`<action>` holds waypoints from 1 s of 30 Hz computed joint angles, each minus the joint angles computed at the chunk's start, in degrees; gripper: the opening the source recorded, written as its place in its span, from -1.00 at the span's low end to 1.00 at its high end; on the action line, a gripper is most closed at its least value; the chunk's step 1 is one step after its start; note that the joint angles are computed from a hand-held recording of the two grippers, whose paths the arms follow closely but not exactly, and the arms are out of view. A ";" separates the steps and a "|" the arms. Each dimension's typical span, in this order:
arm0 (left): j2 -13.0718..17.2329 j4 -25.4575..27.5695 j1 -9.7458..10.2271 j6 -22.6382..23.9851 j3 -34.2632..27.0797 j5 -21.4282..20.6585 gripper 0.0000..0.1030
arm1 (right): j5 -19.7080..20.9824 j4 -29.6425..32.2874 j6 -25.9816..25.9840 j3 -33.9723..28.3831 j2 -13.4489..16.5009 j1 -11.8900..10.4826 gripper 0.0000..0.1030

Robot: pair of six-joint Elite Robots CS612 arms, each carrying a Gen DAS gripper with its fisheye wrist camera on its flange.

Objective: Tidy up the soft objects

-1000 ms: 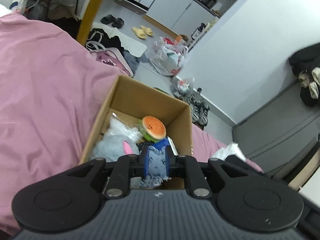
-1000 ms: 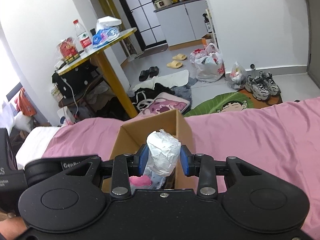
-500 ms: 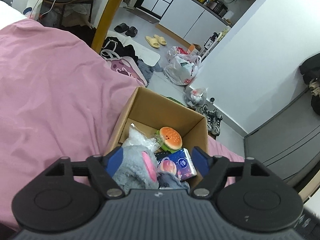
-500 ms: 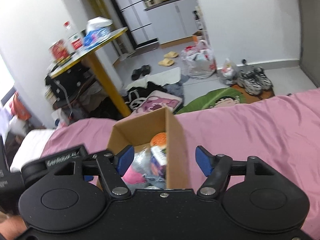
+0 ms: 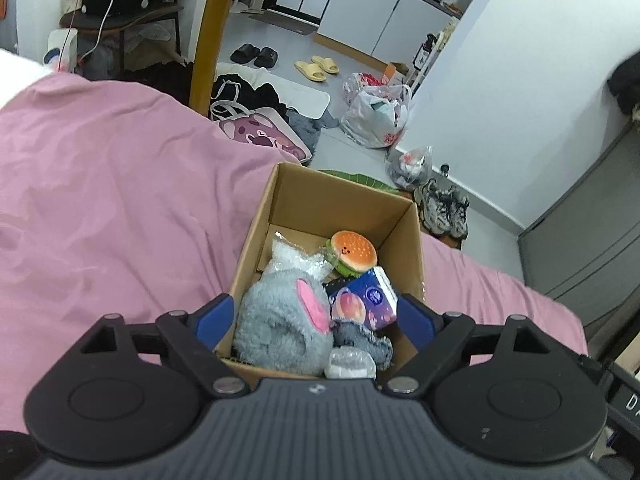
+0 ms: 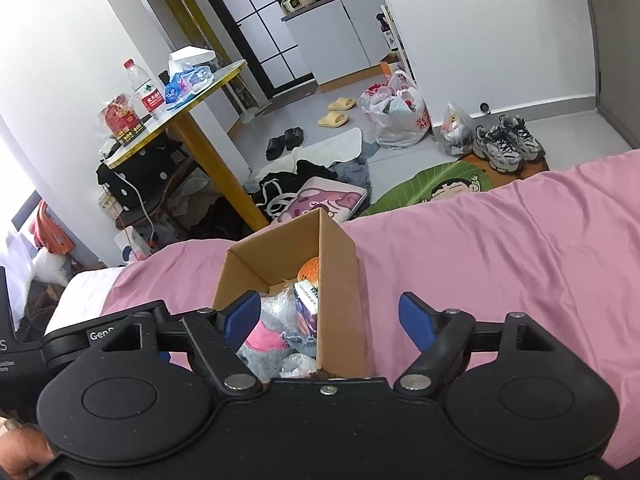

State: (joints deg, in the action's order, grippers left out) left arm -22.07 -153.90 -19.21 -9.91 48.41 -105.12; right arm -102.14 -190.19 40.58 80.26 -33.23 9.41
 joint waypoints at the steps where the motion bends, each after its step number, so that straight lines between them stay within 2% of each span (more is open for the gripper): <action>1: -0.28 0.24 -0.08 0.50 0.21 0.36 0.74 | 0.49 -0.29 -0.10 0.38 -0.24 -0.13 0.50; 8: -3.48 0.02 -1.25 4.51 4.30 3.24 0.84 | 2.64 -4.07 -2.01 3.16 -1.81 -0.82 0.87; 13: -5.74 -1.97 -1.81 5.99 7.70 4.71 0.86 | 3.87 -5.35 -4.63 5.16 -3.36 -1.29 1.00; 21: -9.15 -6.52 -2.63 7.44 13.15 7.12 0.94 | 3.86 -5.92 -8.17 8.62 -6.19 -1.59 1.00; 30: -12.26 -11.19 -3.00 8.26 18.10 5.84 1.00 | 3.03 -8.15 -8.62 13.19 -9.19 -1.67 1.00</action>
